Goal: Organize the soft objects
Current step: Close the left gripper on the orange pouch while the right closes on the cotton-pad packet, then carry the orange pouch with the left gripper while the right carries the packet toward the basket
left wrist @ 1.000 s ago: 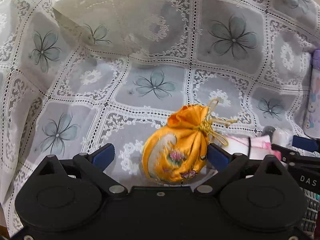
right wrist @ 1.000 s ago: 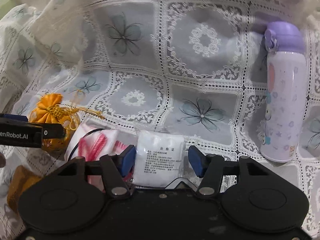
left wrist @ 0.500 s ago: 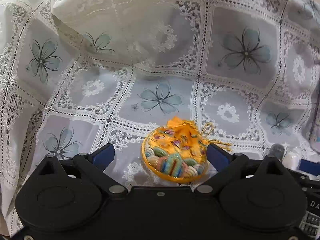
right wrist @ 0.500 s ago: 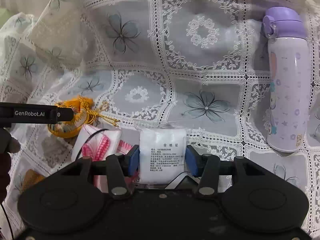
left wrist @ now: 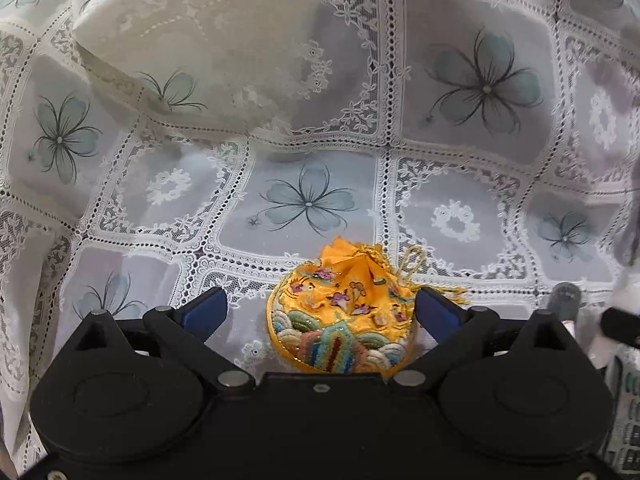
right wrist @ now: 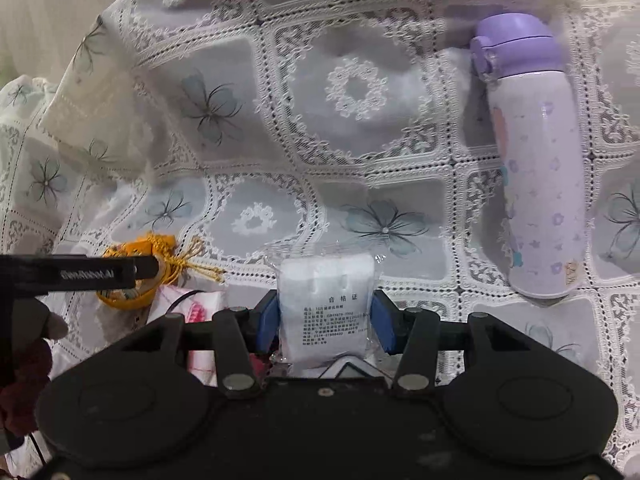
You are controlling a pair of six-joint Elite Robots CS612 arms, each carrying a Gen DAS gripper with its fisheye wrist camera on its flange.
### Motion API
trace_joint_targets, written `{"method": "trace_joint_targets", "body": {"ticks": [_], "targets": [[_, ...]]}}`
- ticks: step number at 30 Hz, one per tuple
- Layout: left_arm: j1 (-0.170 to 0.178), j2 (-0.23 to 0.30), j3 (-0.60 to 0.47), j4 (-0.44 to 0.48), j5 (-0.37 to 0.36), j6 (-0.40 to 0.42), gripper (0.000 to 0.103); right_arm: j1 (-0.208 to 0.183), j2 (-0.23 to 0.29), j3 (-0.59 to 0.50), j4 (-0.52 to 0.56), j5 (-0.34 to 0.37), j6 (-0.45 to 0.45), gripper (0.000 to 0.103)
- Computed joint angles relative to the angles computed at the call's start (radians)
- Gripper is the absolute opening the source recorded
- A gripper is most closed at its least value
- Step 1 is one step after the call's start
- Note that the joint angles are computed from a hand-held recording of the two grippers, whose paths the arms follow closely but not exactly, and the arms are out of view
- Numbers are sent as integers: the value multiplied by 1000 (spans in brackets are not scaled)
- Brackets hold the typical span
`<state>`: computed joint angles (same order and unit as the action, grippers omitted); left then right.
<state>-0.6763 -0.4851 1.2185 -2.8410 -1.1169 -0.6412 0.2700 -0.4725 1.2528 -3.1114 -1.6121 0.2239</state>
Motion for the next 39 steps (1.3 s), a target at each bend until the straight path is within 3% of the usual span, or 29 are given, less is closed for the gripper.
{"method": "trace_joint_targets", "body": {"ticks": [3,5,7,19,28,39], "targets": [[5,8,-16,22,-19,0,89,-4,-6,9,-1,2,5,48],[12,14,-24,16,-59,6,63,-4,-9,13,-6,-1,4,48],[24,16,-21,-22,-139,-2,62,-2,-11,16,-10,-2,4,48],[14,-35,59,-108,-119,-45,61,2,-38,59,-36,10,4,48],[-33,-110,183,-207,-122,-24,61,16,-94,157,-78,12,30,48],[-116,-207,361,-319,-70,-27,61,37,-207,382,-191,20,119,48]]}}
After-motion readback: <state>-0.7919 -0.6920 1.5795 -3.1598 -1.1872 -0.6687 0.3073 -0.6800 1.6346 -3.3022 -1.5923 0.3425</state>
